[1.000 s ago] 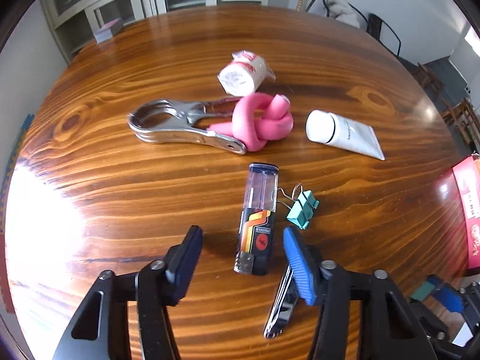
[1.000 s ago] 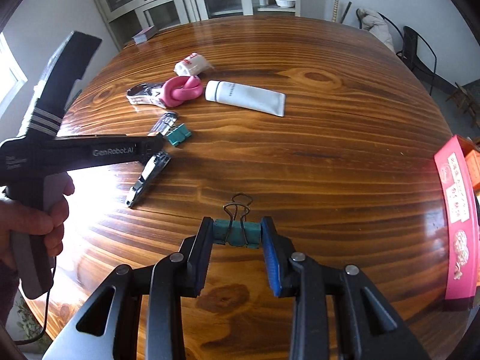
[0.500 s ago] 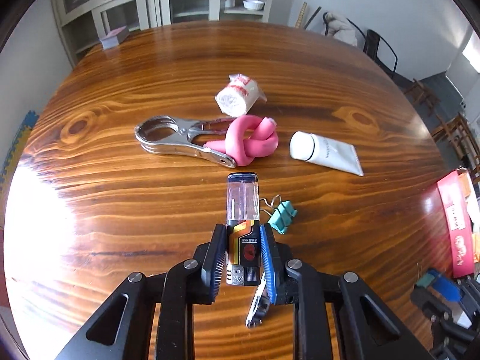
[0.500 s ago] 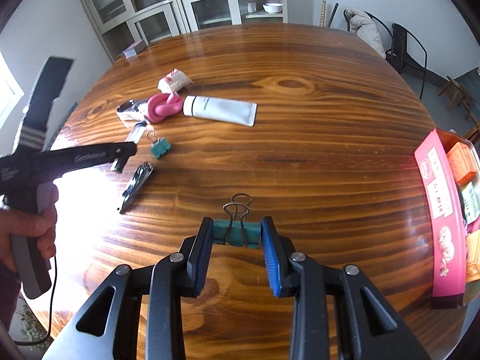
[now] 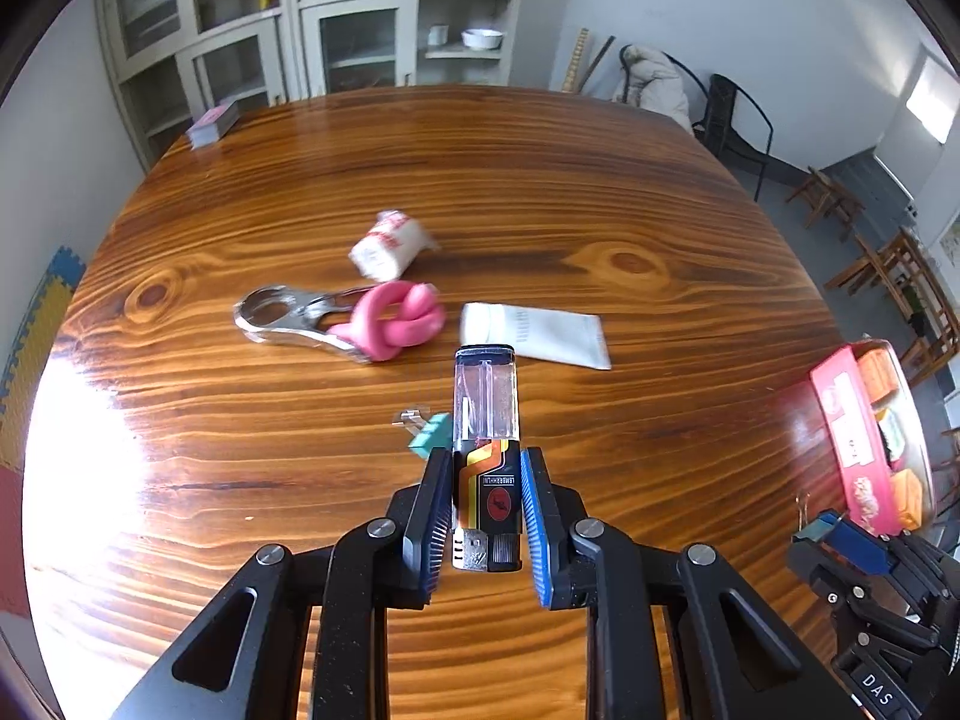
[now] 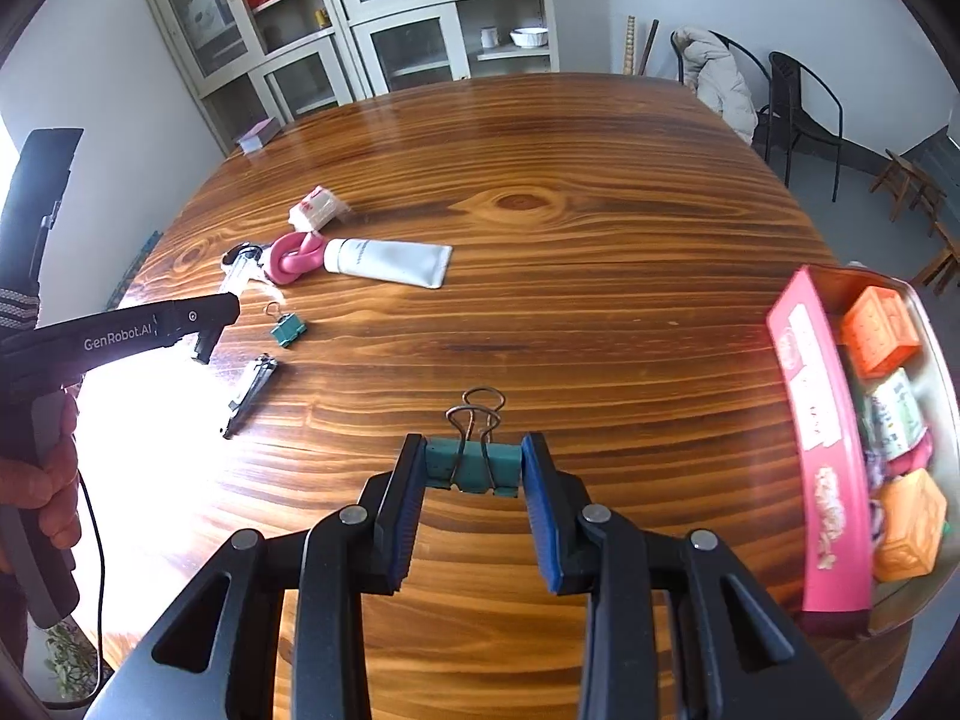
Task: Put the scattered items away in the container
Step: 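Carry the binder clip and lighter into the tin box and release them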
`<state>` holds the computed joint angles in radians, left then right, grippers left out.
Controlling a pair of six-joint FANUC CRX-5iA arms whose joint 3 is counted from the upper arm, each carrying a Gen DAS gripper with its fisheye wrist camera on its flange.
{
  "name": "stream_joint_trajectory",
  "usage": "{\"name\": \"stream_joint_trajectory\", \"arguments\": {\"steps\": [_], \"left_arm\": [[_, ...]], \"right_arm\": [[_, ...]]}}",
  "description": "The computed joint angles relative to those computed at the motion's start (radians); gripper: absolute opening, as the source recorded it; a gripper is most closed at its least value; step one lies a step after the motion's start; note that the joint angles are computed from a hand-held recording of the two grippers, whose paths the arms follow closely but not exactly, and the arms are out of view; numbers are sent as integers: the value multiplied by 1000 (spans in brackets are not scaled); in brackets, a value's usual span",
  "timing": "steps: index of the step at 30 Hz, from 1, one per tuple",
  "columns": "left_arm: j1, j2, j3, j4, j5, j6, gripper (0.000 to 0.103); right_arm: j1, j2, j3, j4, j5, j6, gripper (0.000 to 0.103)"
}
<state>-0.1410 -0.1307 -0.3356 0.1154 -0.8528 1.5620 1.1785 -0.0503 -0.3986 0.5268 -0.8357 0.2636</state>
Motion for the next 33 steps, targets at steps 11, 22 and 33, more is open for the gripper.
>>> {"name": "stream_joint_trajectory", "arguments": {"steps": [11, 22, 33], "left_arm": [[-218, 68, 143, -111, -31, 157, 24], [-411, 176, 287, -150, -33, 234, 24], [-541, 314, 438, -102, -11, 212, 24]], "right_arm": [[-27, -182, -150, 52, -33, -68, 35], [-52, -396, -293, 94, -142, -132, 35], [-66, -593, -387, 115, -304, -194, 35]]}}
